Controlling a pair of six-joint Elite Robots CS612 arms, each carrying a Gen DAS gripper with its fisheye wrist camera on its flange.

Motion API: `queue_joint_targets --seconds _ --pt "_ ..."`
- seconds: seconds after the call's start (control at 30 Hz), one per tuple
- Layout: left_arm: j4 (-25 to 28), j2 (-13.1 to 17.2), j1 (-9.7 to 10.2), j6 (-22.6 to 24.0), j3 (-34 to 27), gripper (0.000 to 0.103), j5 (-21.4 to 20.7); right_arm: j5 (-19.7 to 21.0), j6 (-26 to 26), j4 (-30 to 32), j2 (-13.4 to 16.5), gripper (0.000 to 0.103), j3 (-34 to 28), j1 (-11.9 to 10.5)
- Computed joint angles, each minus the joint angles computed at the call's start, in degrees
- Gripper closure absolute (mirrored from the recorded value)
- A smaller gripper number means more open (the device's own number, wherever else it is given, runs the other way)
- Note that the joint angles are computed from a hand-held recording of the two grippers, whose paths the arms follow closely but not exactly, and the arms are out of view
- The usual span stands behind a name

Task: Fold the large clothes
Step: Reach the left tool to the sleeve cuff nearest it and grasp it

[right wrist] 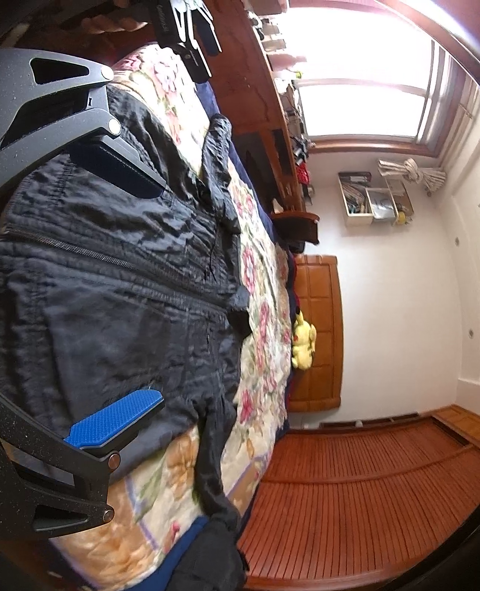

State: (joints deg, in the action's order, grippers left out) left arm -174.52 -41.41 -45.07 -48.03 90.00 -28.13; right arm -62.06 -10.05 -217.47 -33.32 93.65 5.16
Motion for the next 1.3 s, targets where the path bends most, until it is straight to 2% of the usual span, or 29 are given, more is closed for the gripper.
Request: queue_joint_targets --seconds 0.17,0.33,0.43,0.6,0.73,0.87,0.97,1.13,1.3 --pt "1.10 -0.36 2.20 -0.96 1.16 0.000 -2.68 1.72 -2.75 6.33 1.46 0.000 -4.89 1.37" --pt "4.89 -0.82 4.50 -4.16 2.36 0.000 -4.07 3.34 -4.93 12.52 3.08 0.000 -10.58 3.08" --pt "4.78 -0.85 5.88 -4.58 2.85 0.000 -5.86 4.69 -5.69 16.20 4.05 0.000 -13.96 3.83" --pt "3.82 -0.57 8.53 -4.58 2.98 0.000 -8.96 5.61 -6.77 18.72 5.23 0.000 -17.04 4.37" --pt "2.37 -0.19 10.32 -3.51 2.87 0.000 -11.32 5.86 -8.59 22.76 6.47 0.000 -21.01 4.95" --pt "3.12 0.22 11.84 -1.85 2.11 0.000 -12.35 6.59 -9.50 25.54 7.34 0.000 -23.78 5.25" --pt "3.12 0.72 12.95 0.19 1.44 0.000 -13.30 3.17 -12.04 29.83 7.95 0.000 -26.39 6.12" --pt "4.57 1.09 14.61 1.45 0.97 0.001 -14.60 4.59 -13.57 33.65 9.05 0.000 -30.04 6.22" --pt "5.95 1.38 17.00 0.62 0.40 0.008 -17.66 5.48 -16.22 37.61 9.93 0.000 -32.48 6.50"
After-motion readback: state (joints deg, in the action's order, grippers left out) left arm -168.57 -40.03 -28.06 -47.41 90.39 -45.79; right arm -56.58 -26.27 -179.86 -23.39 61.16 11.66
